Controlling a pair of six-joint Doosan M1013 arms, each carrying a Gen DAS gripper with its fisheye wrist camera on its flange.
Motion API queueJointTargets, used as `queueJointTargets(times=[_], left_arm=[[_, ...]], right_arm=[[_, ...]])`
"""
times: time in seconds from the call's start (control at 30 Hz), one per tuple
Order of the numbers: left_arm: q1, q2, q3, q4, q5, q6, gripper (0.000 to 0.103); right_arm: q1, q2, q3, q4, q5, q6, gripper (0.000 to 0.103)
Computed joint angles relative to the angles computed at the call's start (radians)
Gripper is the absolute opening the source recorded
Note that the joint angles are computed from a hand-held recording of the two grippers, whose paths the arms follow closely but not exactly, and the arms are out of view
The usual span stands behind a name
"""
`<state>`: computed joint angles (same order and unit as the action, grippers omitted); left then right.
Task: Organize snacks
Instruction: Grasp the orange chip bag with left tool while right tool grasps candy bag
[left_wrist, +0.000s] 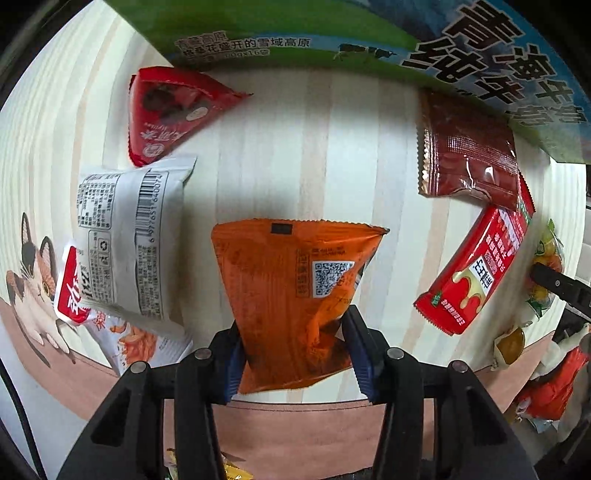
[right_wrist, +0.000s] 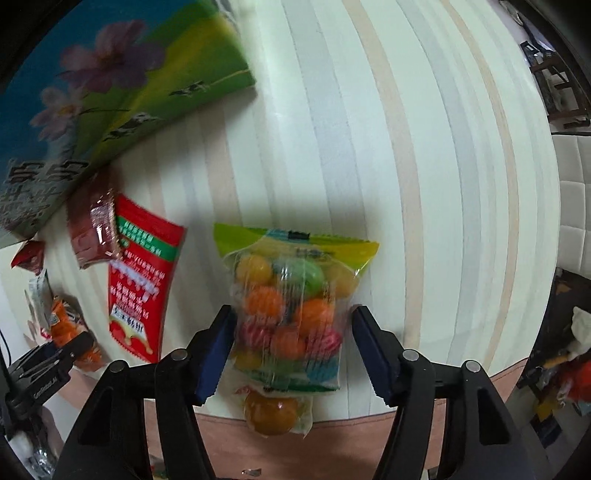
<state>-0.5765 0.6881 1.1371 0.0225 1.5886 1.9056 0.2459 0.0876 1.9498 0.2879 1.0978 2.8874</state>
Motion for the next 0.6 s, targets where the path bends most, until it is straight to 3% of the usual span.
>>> queueJointTargets(times=[0.07,0.2,0.37,0.6], left_arm=[[-0.005,0.018,-0.038,0.004,0.01,-0.003,0.046],[-0.023,0.036,-0.065,0.012,0.006,-0.024,0.046],[-0.033,0.001,-0.011,0.033,-0.048,-0.035,0.042],[-0.046,-0.05,0.037,0.033,-0.091,-0.043,0.041]], right_arm=[[-0.018,0.015,-0.001,-0.009,-0.007,-0.014,0.069],[-0.008,0.034,-0.018,-0.032,0.001,0.016,0.068],[0.03,0.055,-0.057,-0.085,0.017,0.084,0.053],[0.054,0.035,-0.072,-0.113,0.025,0.126,0.05]])
